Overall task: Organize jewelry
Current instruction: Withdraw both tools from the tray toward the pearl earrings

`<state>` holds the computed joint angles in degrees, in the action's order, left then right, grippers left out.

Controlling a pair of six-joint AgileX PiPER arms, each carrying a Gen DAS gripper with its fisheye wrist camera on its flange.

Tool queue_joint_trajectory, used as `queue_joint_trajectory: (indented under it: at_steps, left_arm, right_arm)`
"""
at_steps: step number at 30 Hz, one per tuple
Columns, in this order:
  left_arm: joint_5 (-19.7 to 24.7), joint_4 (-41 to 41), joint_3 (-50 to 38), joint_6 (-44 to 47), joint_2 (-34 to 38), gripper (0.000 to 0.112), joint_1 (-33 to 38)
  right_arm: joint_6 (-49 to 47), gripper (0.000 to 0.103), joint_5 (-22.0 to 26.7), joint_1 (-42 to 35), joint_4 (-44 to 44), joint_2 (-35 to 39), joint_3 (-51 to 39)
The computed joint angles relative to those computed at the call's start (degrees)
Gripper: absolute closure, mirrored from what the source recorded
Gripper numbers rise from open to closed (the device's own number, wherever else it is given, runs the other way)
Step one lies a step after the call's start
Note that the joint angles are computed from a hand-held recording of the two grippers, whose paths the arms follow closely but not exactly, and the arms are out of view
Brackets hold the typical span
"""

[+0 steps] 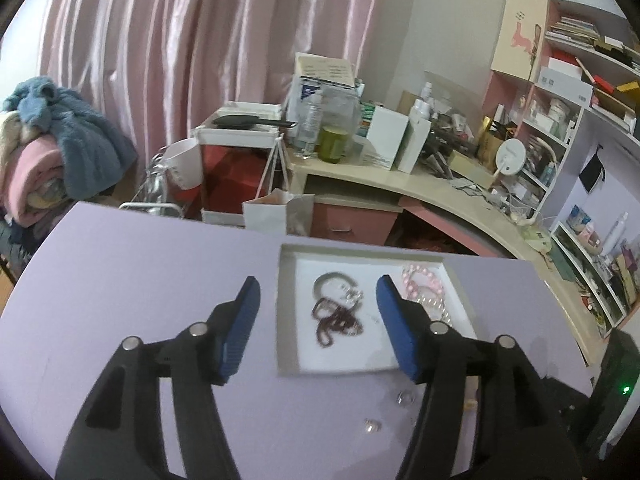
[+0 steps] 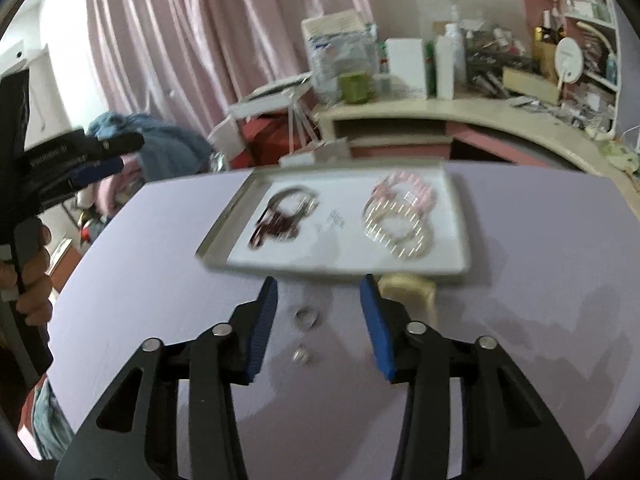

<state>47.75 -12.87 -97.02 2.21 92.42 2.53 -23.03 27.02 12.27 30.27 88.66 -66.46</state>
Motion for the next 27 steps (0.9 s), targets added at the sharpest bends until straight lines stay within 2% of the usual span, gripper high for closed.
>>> queue_joint_trajectory:
  at_steps: [7, 18, 21, 24, 27]
  left_arm:
    - [-3.6, -0.2, 15.9, 0.3, -10.5, 0.045, 2.3]
    - [-3.8, -1.6, 24.4, 1.7, -15.7, 0.044, 5.5]
    - [-3.8, -1.7, 25.2, 2.0, -15.9, 0.044, 5.4]
    - [-4.0, -1.6, 26.4, 2.0, -16.3, 0.044, 4.7]
    - [-4.4, -1.7, 27.5, 2.5, -16.2, 0.043, 3.5]
  right_arm:
    - [4.7, 0.071, -1.2, 4.8, -5.6, 1.4, 4.5]
    - [22.2, 0.075, -3.5, 9.6, -24.3, 6.0, 3.5]
    - [25.9, 0.086, -3.6, 10.4, -28.7, 6.5, 3.1]
    - [25.4, 0.089, -2.8, 10.3, -29.3, 6.1, 3.1]
    - [20.6, 0.090, -2.0, 8.7, -23.7, 3.8, 5.4]
